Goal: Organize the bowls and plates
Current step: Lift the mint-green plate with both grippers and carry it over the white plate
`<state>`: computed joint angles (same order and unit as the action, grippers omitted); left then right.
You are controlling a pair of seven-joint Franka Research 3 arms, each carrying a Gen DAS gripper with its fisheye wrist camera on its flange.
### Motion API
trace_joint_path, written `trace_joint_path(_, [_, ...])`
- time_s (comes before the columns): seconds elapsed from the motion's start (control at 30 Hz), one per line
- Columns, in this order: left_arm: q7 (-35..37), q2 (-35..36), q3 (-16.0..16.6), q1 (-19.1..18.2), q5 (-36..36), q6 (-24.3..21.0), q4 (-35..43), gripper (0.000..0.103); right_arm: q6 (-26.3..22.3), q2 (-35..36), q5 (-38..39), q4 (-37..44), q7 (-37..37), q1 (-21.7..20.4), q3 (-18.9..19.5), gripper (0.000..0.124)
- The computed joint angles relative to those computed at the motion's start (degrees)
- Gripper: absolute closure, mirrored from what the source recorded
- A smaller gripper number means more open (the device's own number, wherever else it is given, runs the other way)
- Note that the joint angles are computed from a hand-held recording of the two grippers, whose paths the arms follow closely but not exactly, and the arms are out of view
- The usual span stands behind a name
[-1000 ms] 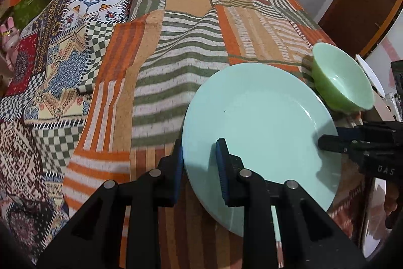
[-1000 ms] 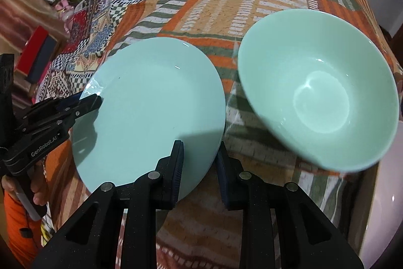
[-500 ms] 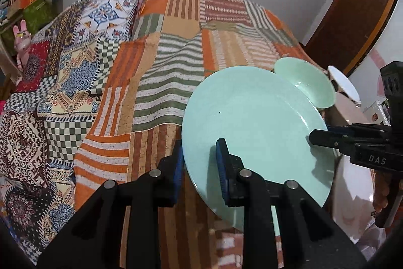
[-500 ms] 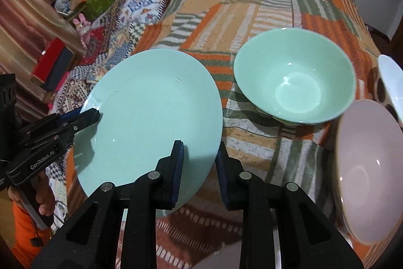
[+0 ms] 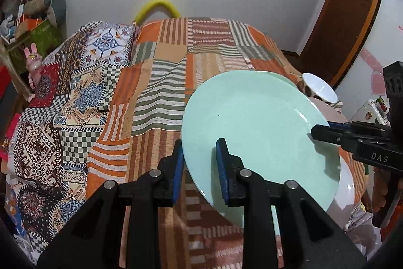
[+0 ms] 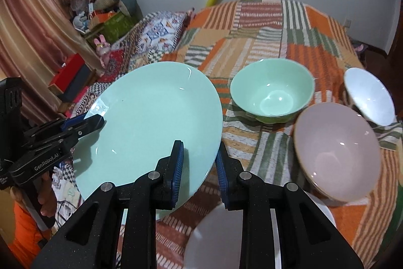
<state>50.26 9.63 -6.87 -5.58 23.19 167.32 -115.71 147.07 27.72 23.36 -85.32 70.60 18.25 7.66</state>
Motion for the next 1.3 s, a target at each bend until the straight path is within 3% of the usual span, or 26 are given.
trace_joint_path(0.3, [-5.8, -3.8, -0.4, -2.1, 5.2, -1.3, -2.0, 0.079, 6.3, -8.1, 7.9, -10.8, -8.0, -2.9, 2.2, 0.1])
trace_joint_path(0.63, [-8.9, -5.4, -2.5, -3.8, 8.6, -2.8, -2.4, 0.079, 8.6, -14.1, 17.4, -19.0, -14.8, -4.5, 1.7, 0.1])
trace_joint_path(1.3, [0.1, 1.3, -5.1, -8.0, -0.4, -6.7, 3.7, 0.078, 9.8, -19.6, 25.6, -28.5, -18.0, -5.7, -1.7, 0.099])
